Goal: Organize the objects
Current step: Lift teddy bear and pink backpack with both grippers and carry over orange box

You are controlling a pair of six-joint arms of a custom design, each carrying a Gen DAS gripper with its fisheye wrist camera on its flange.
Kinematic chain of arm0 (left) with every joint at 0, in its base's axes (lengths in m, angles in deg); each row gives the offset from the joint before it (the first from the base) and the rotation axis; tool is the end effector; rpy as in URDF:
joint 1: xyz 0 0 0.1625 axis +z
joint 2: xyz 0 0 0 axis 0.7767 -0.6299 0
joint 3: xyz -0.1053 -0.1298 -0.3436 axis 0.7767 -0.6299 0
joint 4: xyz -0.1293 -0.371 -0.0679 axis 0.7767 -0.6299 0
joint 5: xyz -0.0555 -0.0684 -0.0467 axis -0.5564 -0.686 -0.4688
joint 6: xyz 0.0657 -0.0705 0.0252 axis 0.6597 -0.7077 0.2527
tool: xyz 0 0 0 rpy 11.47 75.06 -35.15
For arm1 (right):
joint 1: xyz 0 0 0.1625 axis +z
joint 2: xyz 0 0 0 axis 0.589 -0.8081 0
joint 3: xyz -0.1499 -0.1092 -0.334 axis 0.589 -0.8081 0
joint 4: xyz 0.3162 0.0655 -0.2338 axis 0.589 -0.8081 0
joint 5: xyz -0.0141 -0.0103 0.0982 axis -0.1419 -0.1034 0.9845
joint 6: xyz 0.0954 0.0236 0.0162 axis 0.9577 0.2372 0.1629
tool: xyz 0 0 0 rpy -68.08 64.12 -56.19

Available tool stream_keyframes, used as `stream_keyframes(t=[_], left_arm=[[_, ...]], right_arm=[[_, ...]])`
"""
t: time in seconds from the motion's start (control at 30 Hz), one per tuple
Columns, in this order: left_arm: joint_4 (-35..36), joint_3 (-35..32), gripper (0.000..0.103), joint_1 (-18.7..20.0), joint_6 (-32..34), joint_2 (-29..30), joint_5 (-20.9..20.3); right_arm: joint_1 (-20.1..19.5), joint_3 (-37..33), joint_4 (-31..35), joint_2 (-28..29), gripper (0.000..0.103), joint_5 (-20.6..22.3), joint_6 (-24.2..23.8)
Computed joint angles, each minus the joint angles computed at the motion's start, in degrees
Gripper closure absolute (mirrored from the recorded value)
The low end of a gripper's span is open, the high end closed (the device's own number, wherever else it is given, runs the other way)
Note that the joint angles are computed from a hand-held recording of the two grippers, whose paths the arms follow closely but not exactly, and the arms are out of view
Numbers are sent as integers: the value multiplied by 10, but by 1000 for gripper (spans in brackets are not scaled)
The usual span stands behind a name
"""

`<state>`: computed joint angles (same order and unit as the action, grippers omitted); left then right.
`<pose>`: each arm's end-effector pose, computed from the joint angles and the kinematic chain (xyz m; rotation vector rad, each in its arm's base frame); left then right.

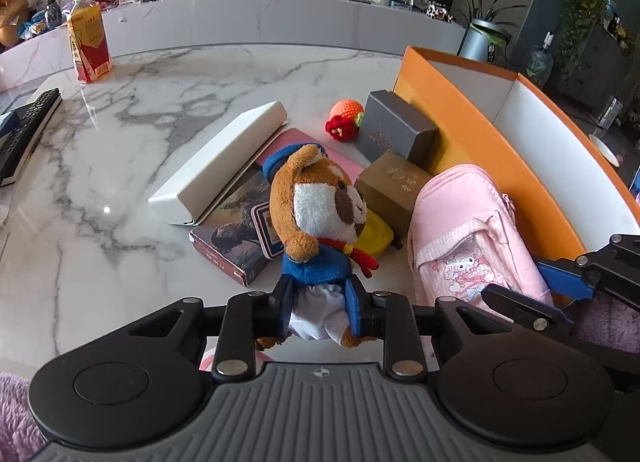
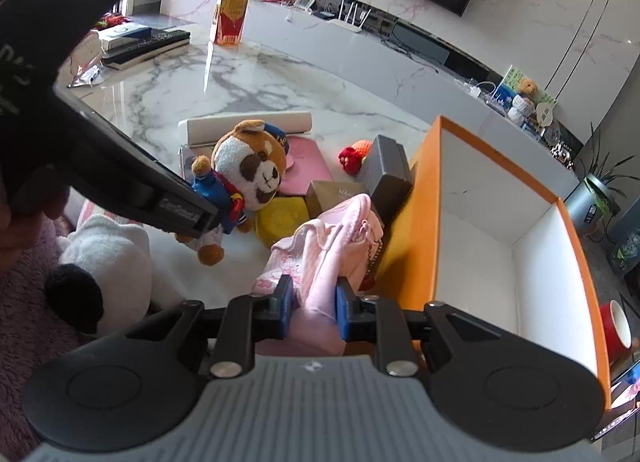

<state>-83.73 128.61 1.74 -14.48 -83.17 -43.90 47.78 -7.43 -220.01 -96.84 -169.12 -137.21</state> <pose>-0.2346 -0.6739 -0.0503 -0.1809 2.1931 -0.9950 0.0337 -0.7562 0.1584 1.3028 -2.0593 0.5965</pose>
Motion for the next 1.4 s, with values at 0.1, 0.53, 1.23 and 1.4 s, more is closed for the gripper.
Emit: stream_keyframes(t=[0.1,0.53,1.23,1.4], left_arm=[[-44,22,72,-13,8,-9,-2],[-266,-52,73,-69,227,42,9],[-13,-371,73,-10,227,188,-138],[24,-340,73,-19,200,167,-99]], right_arm=[[0,19,-13,-16,80,20,-11],[-8,85,-128,-86,81,122,-44],[-40,-93,9,-28,82,29,69],[-36,-92,68,-28,84,45,88]])
